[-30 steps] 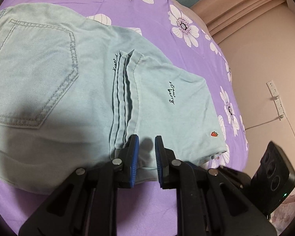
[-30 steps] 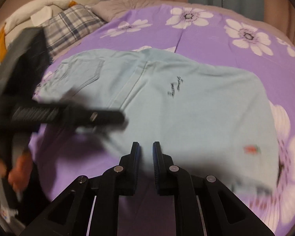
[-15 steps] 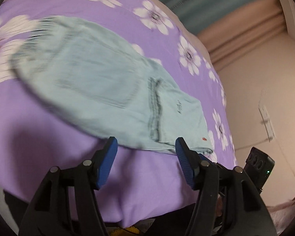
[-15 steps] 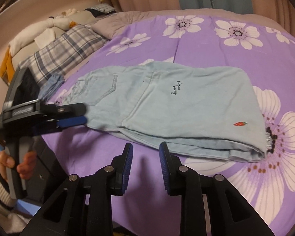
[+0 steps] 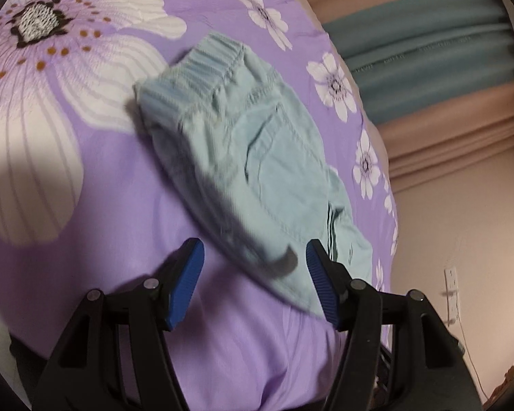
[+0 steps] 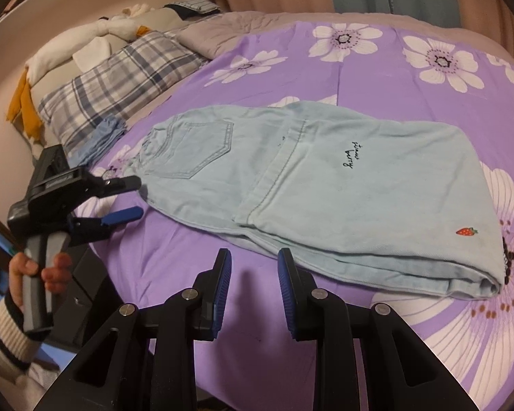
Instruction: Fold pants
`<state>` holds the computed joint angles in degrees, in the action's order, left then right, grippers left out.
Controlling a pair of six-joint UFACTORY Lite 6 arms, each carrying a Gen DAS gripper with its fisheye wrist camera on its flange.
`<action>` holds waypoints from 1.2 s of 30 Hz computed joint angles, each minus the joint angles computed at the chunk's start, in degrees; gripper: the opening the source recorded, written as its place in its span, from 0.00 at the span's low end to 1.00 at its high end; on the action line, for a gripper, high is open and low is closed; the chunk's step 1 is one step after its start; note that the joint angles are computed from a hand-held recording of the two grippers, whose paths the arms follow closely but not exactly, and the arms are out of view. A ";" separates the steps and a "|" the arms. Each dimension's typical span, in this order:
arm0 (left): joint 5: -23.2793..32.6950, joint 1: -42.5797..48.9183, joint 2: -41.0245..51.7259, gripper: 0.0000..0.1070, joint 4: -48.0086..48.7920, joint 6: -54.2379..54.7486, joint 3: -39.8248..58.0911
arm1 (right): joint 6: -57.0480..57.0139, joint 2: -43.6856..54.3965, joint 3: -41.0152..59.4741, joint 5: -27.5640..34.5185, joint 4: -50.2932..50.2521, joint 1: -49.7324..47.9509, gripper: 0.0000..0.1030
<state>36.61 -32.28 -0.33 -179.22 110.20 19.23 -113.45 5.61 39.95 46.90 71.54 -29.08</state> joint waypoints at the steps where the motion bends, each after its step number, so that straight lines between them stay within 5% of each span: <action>1: 0.48 0.84 0.84 0.58 -0.26 0.32 0.73 | 0.16 0.32 0.37 0.03 -0.08 0.00 0.27; 14: -0.34 13.23 11.32 0.56 15.24 -7.33 12.80 | 8.00 6.49 7.58 -0.81 0.57 5.21 0.27; 19: -5.79 12.83 11.88 0.35 14.70 -4.59 14.53 | 12.09 10.93 14.38 -3.31 2.45 11.52 0.27; 22: -4.58 13.43 12.64 0.31 15.78 -4.29 14.07 | 14.63 14.39 19.55 -7.41 3.08 16.66 0.27; 32: -8.03 11.82 13.82 0.30 11.02 4.11 15.80 | 42.18 31.28 43.95 -16.50 -13.02 29.56 0.11; 36: -7.90 11.61 14.01 0.30 10.23 4.85 15.84 | 43.08 30.21 40.42 -19.31 -16.81 31.24 0.11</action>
